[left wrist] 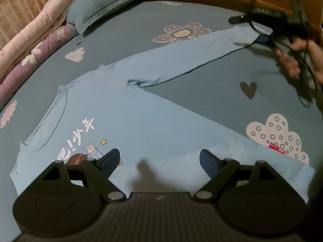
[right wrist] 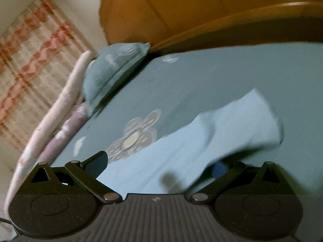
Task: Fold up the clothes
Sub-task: 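Lift the held sleeve with the right gripper over the shirt body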
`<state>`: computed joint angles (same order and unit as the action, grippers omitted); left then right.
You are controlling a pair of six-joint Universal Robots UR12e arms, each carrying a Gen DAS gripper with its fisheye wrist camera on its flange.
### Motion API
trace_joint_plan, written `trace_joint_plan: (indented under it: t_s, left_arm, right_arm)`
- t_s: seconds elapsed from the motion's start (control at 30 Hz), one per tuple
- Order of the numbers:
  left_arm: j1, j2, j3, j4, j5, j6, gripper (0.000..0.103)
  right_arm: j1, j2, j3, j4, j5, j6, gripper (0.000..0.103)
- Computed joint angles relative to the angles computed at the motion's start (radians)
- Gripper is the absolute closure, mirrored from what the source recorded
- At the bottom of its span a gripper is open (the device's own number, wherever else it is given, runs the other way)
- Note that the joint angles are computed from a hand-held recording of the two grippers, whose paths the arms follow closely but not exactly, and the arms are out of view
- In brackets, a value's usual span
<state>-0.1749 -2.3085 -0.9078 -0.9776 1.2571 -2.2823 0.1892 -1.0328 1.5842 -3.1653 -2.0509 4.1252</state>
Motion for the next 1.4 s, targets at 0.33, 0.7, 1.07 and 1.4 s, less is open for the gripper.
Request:
trace_joint_plan:
  t_s: [0.33,0.7,1.07,1.4]
  left_arm:
    - [0.001,-0.001,-0.002,0.012,0.001,0.009,0.017]
    - [0.005,0.001,-0.009,0.035,0.017,-0.019,0.017]
    - [0.012,0.028,-0.051,0.084,0.016,-0.042,0.017]
    - [0.017,0.063,-0.099,0.09,0.036,-0.013,0.017]
  right_arm:
    - [-0.028,0.041,-0.043,-0.044,-0.02,-0.044,0.0]
    - [-0.018,0.044,-0.036,-0.202,0.041,-0.018,0.0]
    - [0.003,0.04,-0.046,-0.264,0.023,-0.071,0.0]
    - [0.008,0.042,-0.071,-0.284,0.073,-0.099,0.0]
